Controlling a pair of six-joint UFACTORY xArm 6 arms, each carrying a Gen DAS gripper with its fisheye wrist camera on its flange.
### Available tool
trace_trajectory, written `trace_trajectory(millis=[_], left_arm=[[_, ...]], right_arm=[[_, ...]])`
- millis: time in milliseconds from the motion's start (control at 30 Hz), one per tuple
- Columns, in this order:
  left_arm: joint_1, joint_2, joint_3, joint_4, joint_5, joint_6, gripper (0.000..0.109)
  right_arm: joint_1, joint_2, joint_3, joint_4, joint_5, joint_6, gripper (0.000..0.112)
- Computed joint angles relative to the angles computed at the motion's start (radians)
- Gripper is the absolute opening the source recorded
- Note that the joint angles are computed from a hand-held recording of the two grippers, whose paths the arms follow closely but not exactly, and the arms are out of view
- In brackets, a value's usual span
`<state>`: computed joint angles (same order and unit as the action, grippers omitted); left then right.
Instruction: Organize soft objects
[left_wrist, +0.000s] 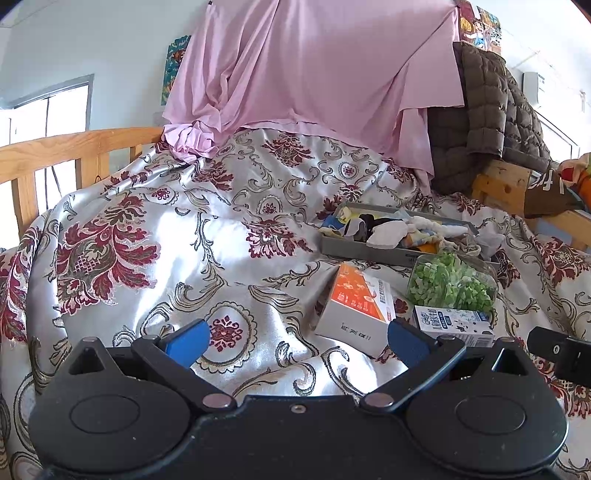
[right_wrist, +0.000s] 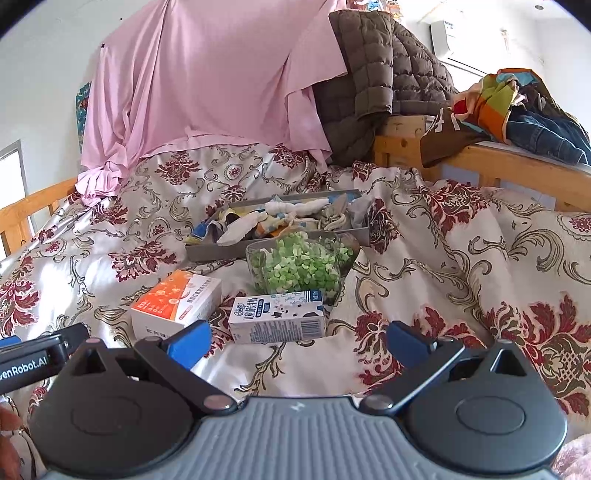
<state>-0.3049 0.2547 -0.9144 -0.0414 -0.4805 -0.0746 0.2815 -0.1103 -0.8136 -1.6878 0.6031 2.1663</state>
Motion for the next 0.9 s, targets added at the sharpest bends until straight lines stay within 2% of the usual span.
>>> trace_trajectory(millis=[900], left_arm=[[0.004, 0.005, 0.003, 0.018, -0.004, -0.004, 0.102]], right_arm=[[-0.002, 0.011, -0.006, 0.038, -0.004, -0.021, 0.103]])
